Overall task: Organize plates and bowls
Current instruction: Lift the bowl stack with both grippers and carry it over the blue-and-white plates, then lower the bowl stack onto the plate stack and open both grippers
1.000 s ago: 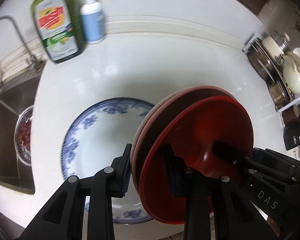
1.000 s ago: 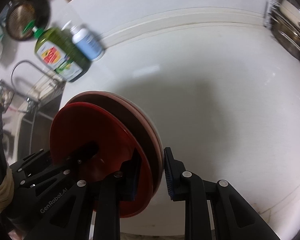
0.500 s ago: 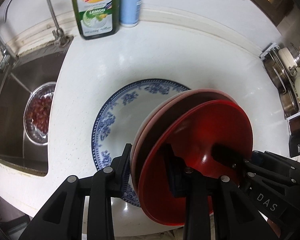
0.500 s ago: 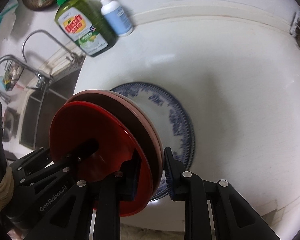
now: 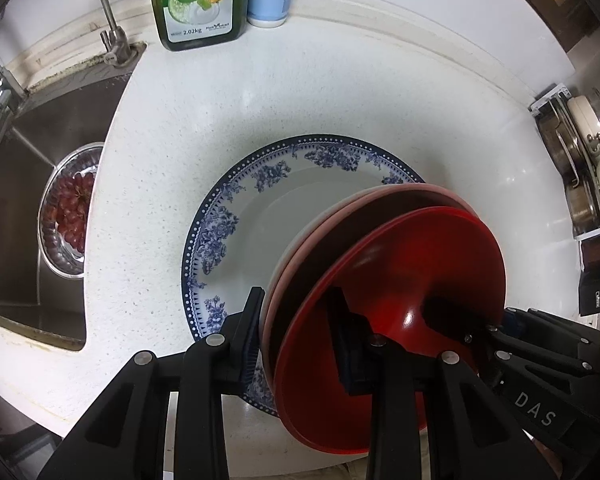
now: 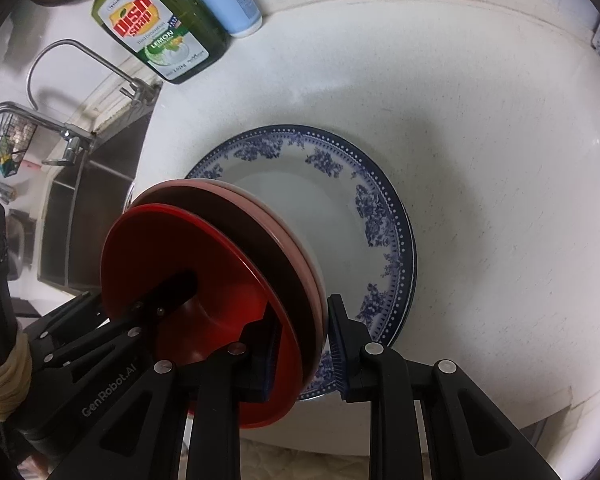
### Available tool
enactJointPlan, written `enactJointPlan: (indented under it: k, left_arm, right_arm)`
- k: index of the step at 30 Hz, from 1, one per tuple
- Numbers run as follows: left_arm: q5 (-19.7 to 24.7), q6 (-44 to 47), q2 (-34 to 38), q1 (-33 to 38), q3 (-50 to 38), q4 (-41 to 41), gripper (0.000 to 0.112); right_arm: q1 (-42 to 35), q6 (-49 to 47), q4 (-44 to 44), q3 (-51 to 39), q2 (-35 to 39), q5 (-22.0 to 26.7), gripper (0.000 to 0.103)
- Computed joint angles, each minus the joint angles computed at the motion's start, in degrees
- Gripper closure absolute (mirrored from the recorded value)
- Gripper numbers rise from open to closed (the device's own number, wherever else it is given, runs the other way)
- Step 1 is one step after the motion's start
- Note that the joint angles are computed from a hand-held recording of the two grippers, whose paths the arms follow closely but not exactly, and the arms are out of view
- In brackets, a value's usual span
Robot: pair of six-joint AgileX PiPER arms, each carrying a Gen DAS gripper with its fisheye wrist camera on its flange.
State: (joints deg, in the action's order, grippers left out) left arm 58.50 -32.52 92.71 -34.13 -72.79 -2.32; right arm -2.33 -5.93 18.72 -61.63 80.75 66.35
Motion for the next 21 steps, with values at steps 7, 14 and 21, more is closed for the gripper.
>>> enactJointPlan:
  k: [7,14,21]
  left_arm:
    - [-0.63,0.95,0.81,0.90,-0.18,-1.48,0.082]
    - [-1.38,2.41,1.18,1.85,0.17,-3.06,0.082]
    - [-2.06,-2.59,-0.32,-0.75,0.14,5.10,0.067]
  right_arm:
    - [0.59,0.51,-0.43,-0.18,1.82,-0.61,0.079]
    - [1.30,1.01,-0.48,-0.82,3.73,-2.01,0.079]
    - [1.70,0.60,-0.26,-0.25,2.75,-4.18,0.078]
